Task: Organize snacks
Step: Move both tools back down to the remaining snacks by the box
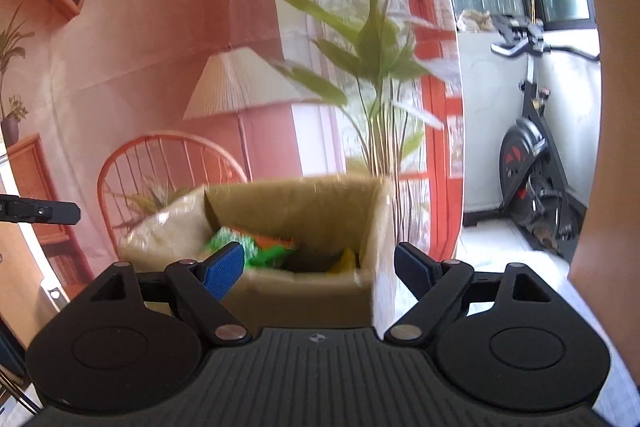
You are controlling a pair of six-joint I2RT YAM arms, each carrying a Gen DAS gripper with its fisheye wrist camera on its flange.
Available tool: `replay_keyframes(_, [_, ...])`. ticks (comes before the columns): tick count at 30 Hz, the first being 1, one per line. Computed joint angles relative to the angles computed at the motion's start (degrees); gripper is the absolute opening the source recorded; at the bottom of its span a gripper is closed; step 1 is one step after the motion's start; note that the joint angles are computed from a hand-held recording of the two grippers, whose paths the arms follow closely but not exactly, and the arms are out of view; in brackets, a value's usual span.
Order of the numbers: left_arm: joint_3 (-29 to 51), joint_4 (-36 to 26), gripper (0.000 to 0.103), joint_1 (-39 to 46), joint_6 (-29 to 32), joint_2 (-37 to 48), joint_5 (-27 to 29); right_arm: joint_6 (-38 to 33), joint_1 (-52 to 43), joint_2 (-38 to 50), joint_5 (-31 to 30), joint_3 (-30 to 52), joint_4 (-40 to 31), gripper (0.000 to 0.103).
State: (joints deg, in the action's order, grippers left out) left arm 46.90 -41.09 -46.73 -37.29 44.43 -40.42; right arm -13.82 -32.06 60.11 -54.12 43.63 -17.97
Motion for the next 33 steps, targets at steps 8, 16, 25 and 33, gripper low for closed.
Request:
replay_keyframes(8, [-8.51, -4.79, 0.083, -13.43, -20.74, 0.32, -4.75, -13.73, -6.14, 0.09, -1.93, -4.05, -9.69, 0.085])
replay_keyframes(16, [-15.56, -8.23, 0.083, -22.79, -37.21, 2.17, -2.40, -24.44, -10.16, 0.91, -1.96, -6.83, -16.17, 0.085])
replay_keyframes(25, [-18.18, -7.13, 0.083, -23.74, -42.36, 0.97, -1.32, -31.94, -14.59, 3.57, -1.13, -7.99, -20.61, 0.085])
replay_keyframes(33, [-15.82, 3.51, 0.083, -18.06, -29.71, 6.53, 0.58, -35.40, -16.89, 4.77, 2.34, -10.29, -21.47, 0.085])
